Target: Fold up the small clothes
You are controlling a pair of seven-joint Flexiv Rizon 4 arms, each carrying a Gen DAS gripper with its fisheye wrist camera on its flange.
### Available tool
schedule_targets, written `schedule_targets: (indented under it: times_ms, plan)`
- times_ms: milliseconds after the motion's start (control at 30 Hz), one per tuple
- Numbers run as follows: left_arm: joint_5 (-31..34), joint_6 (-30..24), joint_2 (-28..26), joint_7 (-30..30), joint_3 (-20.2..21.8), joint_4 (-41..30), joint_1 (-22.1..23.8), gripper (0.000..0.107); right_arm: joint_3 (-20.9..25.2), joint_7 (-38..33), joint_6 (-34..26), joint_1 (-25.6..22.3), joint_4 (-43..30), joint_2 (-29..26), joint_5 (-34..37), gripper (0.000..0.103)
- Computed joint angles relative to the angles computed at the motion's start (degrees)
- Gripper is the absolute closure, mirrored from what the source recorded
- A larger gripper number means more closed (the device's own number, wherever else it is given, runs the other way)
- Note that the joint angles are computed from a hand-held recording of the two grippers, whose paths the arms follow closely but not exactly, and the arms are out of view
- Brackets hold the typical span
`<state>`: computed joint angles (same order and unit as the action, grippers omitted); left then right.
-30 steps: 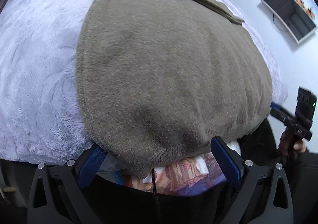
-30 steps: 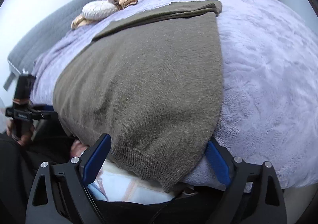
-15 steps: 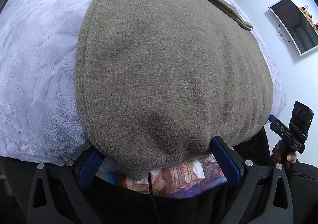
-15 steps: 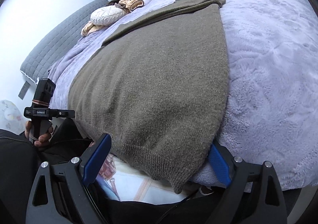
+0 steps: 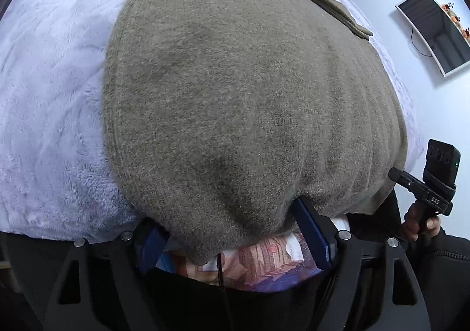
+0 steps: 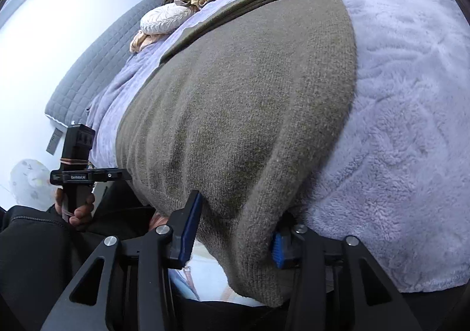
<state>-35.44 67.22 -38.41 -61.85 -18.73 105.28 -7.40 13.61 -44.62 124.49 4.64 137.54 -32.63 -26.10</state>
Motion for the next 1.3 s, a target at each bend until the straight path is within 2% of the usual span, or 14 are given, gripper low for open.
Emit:
schedule_targets:
  times_ms: [100, 133, 200, 300, 367, 433, 500, 533, 633, 733, 833, 1000, 1233, 1300]
  plan:
    - [-0.58, 2.48, 0.66, 0.62, -0.95, 1.52, 0.50, 0.058, -1.94, -2.29, -1.93, 3.95, 0.37, 1.77, 3.41, 0.052]
    - [-2.77, 3.56, 0.97, 2.55, -3.42, 2.89, 2.49, 0.074, -1.86, -2.79, -1.97, 4.01, 0.31, 1.92, 3.64, 0.060]
    - [-6.76, 5.39, 1.48, 6.48, -7.38, 5.22, 5.47, 0.085, -1.27, -2.99, -2.47, 3.20, 0.17, 1.90, 3.22, 0.078]
    - [-4.69, 6.11, 1.43, 5.50, -4.42, 4.36, 2.57, 0.084, -0.56, -2.28, -4.34, 1.95, 0.00, 1.62, 2.50, 0.081]
    - [-2.15, 1.98, 0.52, 1.84, -1.23, 1.64, 0.50, 0.070, 0.79, -1.20, -4.99, 0.11, -0.52, 1.15, 1.05, 0.078]
    - [-1.15, -1.27, -0.30, 0.18, -0.09, -0.30, 0.05, 0.069, -0.11, -1.97, -5.23, 1.50, -0.49, 1.60, 2.31, 0.077]
    - [-0.13, 0.05, 0.33, 0.17, 0.56, 0.11, -0.74, 0.082, -1.31, -3.33, -6.57, 3.72, -0.35, 2.67, 3.96, 0.078]
    - [0.77, 0.86, 0.82, 0.16, 0.95, 0.39, -1.35, 0.093, -1.28, -3.79, -6.89, 3.85, -0.36, 3.13, 4.19, 0.090]
    - [6.01, 3.81, 2.94, -2.78, 4.54, 1.12, -5.20, 0.094, -2.17, -5.59, -5.51, 6.36, 0.73, 5.33, 7.70, 0.092]
    - [7.87, 6.33, 4.30, -3.70, 3.84, 1.52, -5.31, 0.094, -3.08, -7.33, -5.50, 8.54, 1.01, 7.49, 10.39, 0.092]
    - [6.83, 10.65, 5.83, -1.47, 0.22, 3.21, -2.35, 0.094, -2.49, -8.66, -5.24, 7.60, 0.82, 8.97, 9.65, 0.092]
    - [4.15, 24.56, 5.48, 3.12, -13.28, 6.60, 6.85, 0.094, -2.19, -10.22, -1.76, 6.24, 0.30, 10.29, 9.12, 0.092]
    - [9.15, 32.55, 0.88, 0.31, -27.55, 7.09, 18.55, 0.094, -3.35, -9.51, 6.39, 7.71, -1.32, 9.99, 13.76, 0.092]
    - [10.38, 32.77, -0.33, -0.94, -27.62, 4.80, 18.10, 0.094, -3.88, -9.16, 7.79, 7.85, -2.03, 10.00, 14.80, 0.092]
